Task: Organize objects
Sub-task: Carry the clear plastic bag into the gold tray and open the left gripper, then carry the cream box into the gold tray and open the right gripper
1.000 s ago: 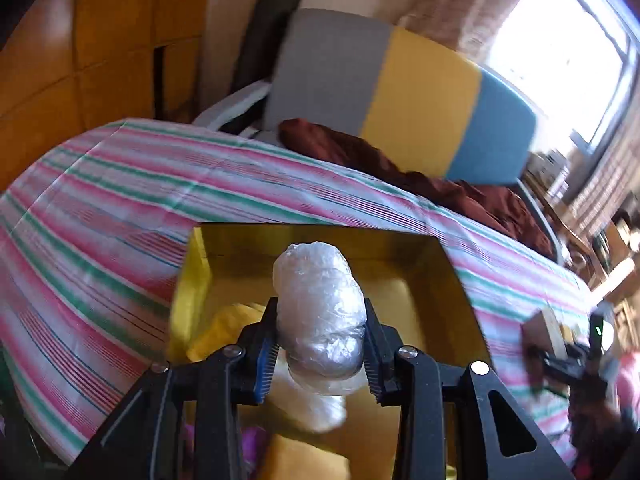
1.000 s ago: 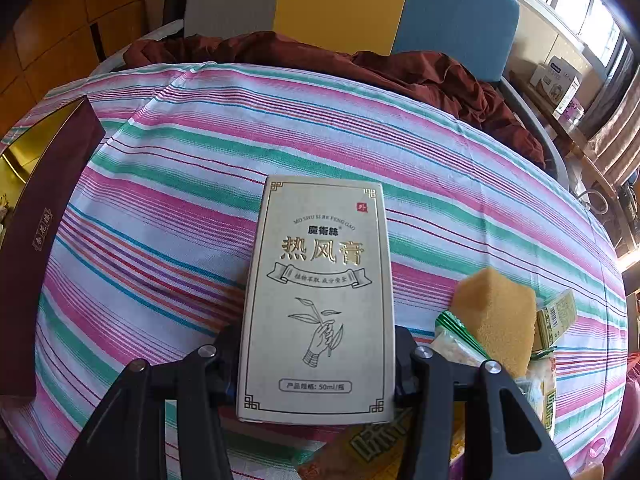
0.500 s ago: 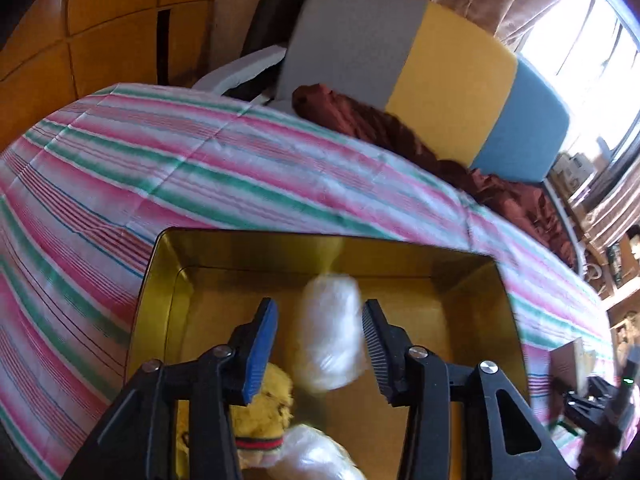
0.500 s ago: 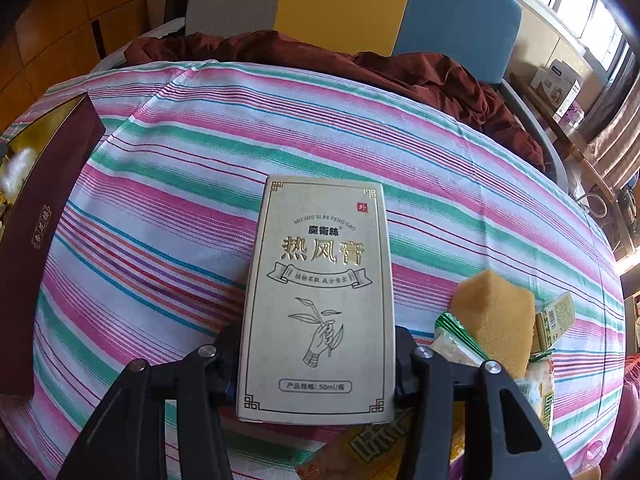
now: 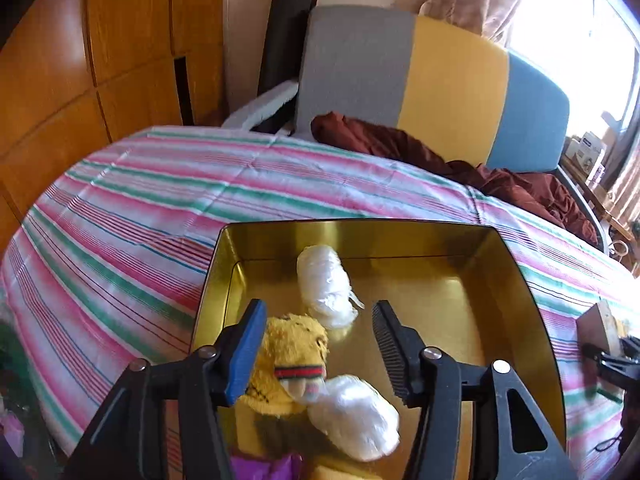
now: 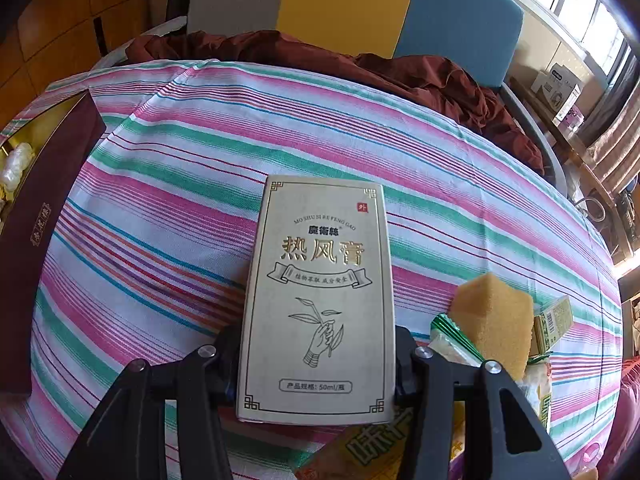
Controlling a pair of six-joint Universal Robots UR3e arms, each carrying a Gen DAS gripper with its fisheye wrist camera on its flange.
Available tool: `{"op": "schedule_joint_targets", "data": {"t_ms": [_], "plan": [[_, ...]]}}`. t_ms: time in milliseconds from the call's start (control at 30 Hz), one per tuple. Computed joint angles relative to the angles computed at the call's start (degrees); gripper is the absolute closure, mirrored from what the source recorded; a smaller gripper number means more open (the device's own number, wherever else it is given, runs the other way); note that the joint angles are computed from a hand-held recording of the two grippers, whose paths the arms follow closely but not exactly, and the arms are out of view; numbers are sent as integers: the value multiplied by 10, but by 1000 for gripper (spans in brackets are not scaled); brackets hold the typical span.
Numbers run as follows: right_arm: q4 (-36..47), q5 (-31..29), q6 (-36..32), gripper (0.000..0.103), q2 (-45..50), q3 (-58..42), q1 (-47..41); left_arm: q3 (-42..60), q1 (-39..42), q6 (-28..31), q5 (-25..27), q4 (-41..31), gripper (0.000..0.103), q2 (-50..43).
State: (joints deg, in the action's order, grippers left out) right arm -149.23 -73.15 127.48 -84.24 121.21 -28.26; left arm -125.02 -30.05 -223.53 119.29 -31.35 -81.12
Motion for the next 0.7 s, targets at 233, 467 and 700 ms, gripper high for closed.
{"op": "schedule_joint_targets", "data": {"t_ms": [233, 467, 700], "plan": [[2, 2, 0, 51, -1, 1, -3, 51, -137, -88, 121, -78, 46, -17], [-6, 3, 0, 51, -6, 9, -5, 96, -221, -174, 169, -135, 46, -52], [-31, 1, 0, 51, -10, 26, -5, 112, -278, -261, 201, -207, 41, -71]]}}
